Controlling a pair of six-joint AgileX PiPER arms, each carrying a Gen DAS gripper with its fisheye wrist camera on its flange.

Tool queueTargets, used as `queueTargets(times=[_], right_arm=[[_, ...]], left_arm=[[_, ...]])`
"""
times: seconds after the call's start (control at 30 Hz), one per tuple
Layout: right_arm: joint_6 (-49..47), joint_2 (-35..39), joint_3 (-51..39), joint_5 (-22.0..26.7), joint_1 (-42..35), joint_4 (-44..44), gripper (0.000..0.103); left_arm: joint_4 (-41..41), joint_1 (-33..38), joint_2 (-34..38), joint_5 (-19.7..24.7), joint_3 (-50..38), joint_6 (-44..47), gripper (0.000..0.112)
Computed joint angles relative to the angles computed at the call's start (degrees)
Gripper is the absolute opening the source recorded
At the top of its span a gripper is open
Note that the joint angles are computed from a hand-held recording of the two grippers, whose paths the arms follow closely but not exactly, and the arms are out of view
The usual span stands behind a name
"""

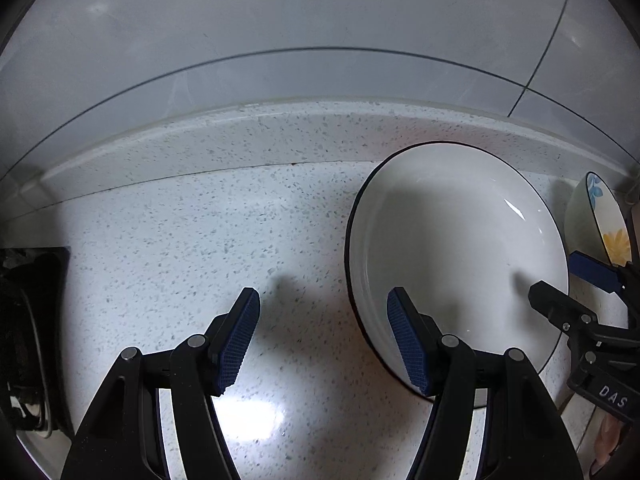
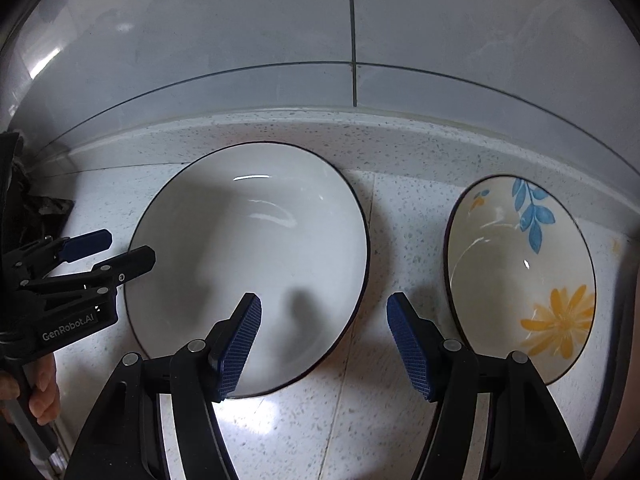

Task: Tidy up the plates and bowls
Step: 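Close both grippers on the rim of the orange-rimmed dish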

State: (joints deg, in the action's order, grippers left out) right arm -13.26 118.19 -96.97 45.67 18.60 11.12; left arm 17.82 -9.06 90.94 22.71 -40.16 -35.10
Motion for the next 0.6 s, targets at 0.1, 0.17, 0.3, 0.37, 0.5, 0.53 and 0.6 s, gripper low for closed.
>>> queueTargets(times=[0.1, 0.17, 0.3, 0.37, 0.5, 0.53, 0.6], right_arm=[[-0.07, 1.09, -1.41, 0.39, 0.56, 0.05, 0.066], [0.18, 1.9, -2.26, 0.23, 1.03, -0.4, 0.066], [0.42, 2.26, -2.19, -0.29, 1.34, -0.3, 0.068], [0.66, 1.35, -0.75, -0.83, 1.64, -0.73, 0.068], [1.54, 1.22, -0.21, -0.37, 1.81, -0.34, 0.07], [1.17, 1.43, -0.45, -0.05, 1.61, 0.52, 0.072], [0.18, 1.93, -1.02, 0.6, 1.28, 1.95, 0.073]], left_arm=[[-6.34, 1.34, 2.1, -0.74, -1.18, 6.04, 0.06], [-9.92, 2.05, 3.31, -0.96, -1.93, 9.69, 0.06], [-12.76, 2.31, 4.6, -1.35, -2.76, 12.47, 0.06], [-13.56, 2.1, 4.91, -1.66, -3.16, 13.55, 0.06], [-19.19, 4.57, 8.36, -1.83, -6.23, 21.78, 0.06], [-21.54, 5.2, 9.88, -1.48, -7.8, 24.82, 0.06], [-22.81, 5.42, 10.41, -1.63, -8.28, 26.71, 0.058]])
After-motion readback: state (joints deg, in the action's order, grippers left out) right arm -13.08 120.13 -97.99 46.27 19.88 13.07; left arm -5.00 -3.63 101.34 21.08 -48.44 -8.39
